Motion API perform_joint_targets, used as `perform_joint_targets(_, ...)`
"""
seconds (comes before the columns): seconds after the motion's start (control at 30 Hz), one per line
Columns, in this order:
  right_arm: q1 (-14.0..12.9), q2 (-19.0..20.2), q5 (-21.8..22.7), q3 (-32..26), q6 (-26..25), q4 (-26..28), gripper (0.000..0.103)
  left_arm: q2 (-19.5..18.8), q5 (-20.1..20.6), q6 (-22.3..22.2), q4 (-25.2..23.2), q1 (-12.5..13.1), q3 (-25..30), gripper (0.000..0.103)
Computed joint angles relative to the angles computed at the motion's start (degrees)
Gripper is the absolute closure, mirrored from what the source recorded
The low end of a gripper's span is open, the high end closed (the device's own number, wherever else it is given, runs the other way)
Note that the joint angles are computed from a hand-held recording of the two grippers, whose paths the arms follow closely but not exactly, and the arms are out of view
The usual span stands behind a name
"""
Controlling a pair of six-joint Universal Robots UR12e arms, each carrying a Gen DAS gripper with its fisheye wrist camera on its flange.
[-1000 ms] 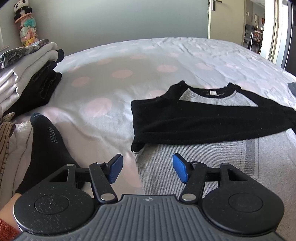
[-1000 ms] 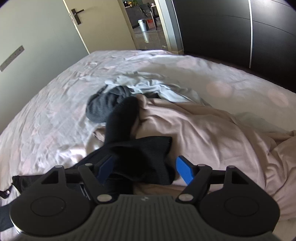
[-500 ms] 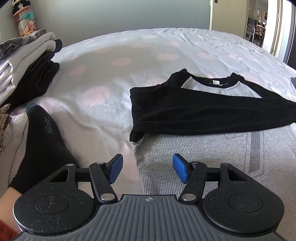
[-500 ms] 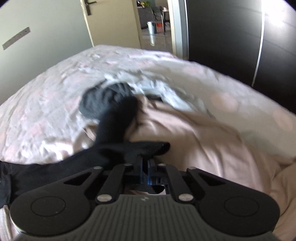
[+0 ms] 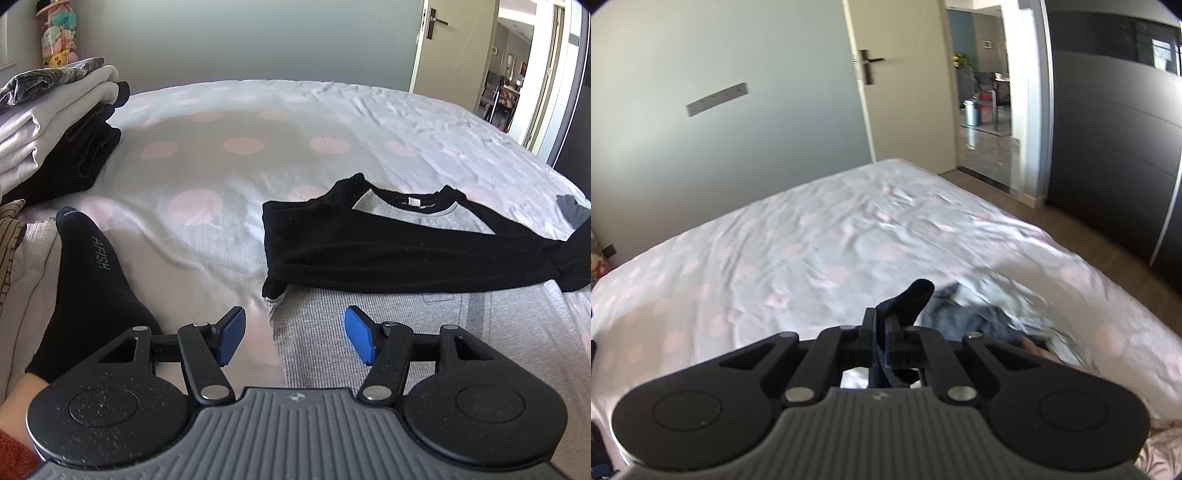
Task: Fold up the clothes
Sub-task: 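Open both grippers and release the folded shirt side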
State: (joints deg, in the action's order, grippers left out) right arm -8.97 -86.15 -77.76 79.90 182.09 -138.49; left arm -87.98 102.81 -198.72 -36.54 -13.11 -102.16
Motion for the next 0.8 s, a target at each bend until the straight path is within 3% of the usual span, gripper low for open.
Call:
perform_joint_targets(0.37, 11.23, 3.84, 1.33, -10.95, -3.62, 5.85, 0.098, 1.72, -3.10, -3.93, 0.14, 2.23, -1.77, 0.033)
perform_joint_targets(0.8, 21.71, 9.75, 6.20, -8.82, -6.75, 11.54, 0.098, 2.94, -6.68, -7.60, -0.01, 5.04, -3.41, 0.033)
